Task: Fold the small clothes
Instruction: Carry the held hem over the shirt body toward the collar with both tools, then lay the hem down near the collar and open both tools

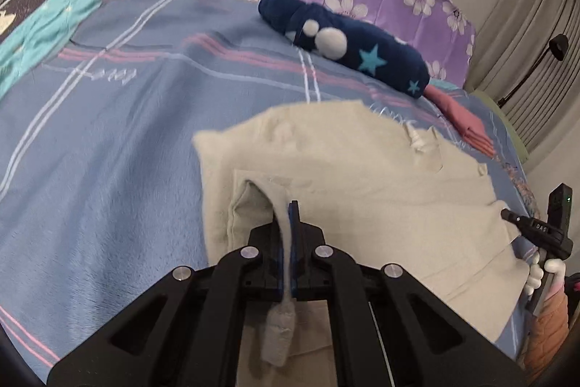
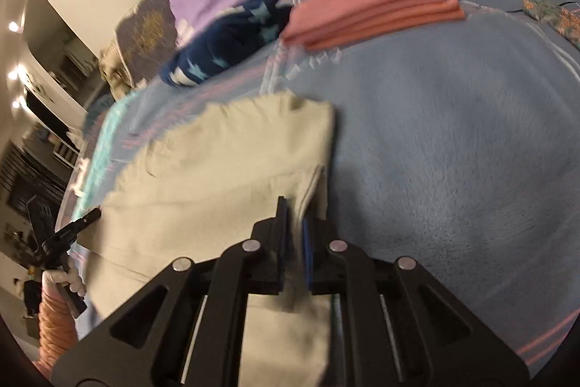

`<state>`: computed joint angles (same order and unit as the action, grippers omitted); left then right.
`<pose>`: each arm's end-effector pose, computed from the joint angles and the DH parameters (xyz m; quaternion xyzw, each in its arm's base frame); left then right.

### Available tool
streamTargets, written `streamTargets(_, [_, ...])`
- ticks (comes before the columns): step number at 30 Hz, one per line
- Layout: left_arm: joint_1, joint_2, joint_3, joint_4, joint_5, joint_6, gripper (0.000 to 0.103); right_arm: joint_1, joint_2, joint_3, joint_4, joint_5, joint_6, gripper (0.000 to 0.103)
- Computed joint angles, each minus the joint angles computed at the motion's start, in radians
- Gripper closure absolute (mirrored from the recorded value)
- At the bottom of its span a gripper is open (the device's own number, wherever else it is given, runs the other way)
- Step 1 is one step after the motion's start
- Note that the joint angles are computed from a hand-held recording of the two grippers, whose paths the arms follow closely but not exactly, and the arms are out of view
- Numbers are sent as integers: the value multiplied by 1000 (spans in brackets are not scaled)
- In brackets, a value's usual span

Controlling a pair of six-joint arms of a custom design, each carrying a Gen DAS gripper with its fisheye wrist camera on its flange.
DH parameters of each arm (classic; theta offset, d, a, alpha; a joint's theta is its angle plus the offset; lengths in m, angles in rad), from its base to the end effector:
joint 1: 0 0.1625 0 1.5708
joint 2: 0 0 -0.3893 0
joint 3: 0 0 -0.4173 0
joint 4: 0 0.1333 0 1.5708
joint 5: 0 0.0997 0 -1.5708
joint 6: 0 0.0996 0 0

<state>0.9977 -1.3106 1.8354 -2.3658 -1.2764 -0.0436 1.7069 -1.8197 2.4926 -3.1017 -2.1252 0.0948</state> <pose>-0.1797 -0.5777 0.2644 0.2374 0.9512 -0.1711 0.0980 0.1289 -0.3454 0.2998 -0.0957 -0.8768 0.4261 0.2011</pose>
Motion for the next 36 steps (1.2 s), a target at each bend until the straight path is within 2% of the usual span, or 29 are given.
streamTargets(2, [5,-9,5,-13,-16,9,101,32,12,1,-5,-51,-31,91])
streamTargets(4, [2,-9,1,-9,-12,14,100,76,35,-8,-8,-121,-55,89])
streamTargets(6, [-5,-14,4,0,-1,18,100,105,46,-12,-2,-160,-60,85])
streamTargets(7, [-6,-14,2,3,-1,18,99,114,49,-11,-2,-167,-59,82])
streamTargets(15, [-25,-65,37,21,-19,22,86,154,40,-9,37,-193,-20,82])
streamTargets(17, [-31,-77,42,43,-9,24,86,171,37,-12,58,-210,-13,82])
streamTargets(18, [-35,-83,44,57,0,23,92,178,37,-15,77,-219,-7,86])
streamTargets(19, [-37,-88,42,80,0,23,98,187,36,-17,97,-229,3,94])
streamTargets(20, [-39,-93,41,89,-6,23,98,194,34,-18,109,-236,12,94])
streamTargets(22, [-42,-103,41,91,-25,31,98,194,7,-10,95,-198,11,95])
streamTargets(26, [-36,-90,9,51,-87,16,98,156,-45,-26,50,-63,-5,96])
streamTargets(28, [-34,-63,-23,14,-94,3,98,139,-38,-57,22,-21,-17,96])
streamTargets(31, [-20,2,-93,-37,-100,-50,98,76,-15,-124,14,89,-8,96])
streamTargets(33, [-9,61,-147,-35,-61,-79,97,25,22,-178,35,139,3,96])
streamTargets(36, [8,144,-220,22,17,-120,97,-33,79,-238,78,124,42,82])
